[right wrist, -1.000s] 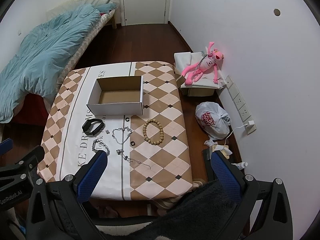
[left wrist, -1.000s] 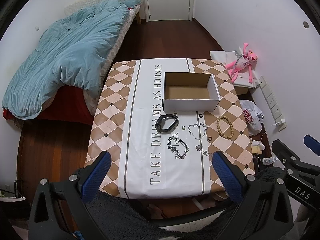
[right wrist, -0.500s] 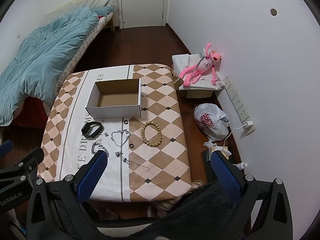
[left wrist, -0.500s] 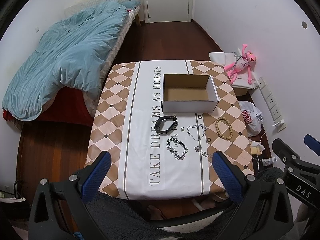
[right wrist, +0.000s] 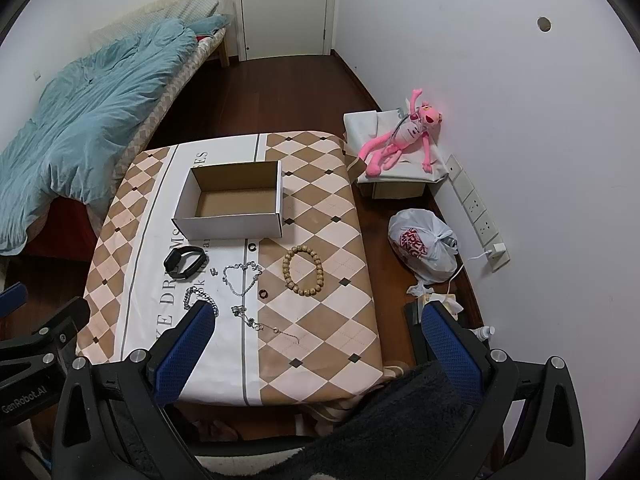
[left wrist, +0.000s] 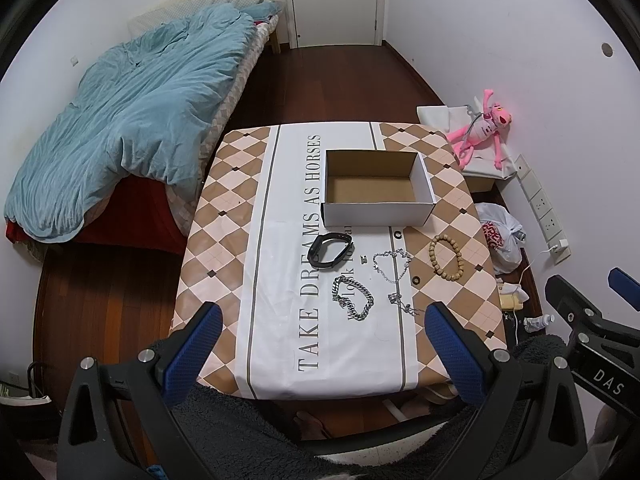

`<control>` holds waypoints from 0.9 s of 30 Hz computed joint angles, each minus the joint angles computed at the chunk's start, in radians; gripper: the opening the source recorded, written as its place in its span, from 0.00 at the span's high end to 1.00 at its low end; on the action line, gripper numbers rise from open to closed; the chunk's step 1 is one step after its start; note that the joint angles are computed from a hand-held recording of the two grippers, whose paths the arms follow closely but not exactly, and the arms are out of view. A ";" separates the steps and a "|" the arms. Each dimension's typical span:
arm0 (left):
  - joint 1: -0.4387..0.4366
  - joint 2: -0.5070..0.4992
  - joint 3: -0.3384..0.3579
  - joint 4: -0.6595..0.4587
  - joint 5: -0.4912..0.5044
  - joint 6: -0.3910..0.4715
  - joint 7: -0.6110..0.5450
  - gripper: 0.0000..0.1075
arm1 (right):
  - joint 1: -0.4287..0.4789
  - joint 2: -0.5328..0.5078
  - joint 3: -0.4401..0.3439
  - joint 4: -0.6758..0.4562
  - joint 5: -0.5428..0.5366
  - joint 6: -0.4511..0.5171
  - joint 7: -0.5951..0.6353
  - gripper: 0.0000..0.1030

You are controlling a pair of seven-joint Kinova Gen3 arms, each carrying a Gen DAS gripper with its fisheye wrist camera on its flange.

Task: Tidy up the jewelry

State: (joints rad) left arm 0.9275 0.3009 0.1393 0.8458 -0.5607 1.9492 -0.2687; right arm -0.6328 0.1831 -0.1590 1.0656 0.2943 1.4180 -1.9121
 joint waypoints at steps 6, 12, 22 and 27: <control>0.000 -0.004 0.001 0.010 0.001 -0.008 0.006 0.04 | 0.002 -0.001 0.000 0.006 -0.005 -0.006 -0.004 0.00; -0.040 0.028 -0.020 -0.019 -0.018 -0.016 -0.063 0.04 | 0.005 0.058 0.020 -0.054 0.003 0.016 -0.025 0.00; -0.220 0.054 -0.055 0.153 0.087 -0.163 -0.160 0.04 | 0.003 0.316 0.093 -0.212 -0.015 0.071 0.007 0.00; -0.306 0.072 -0.052 0.249 0.178 -0.241 -0.200 0.04 | 0.002 0.439 0.119 -0.276 -0.052 0.111 0.027 0.00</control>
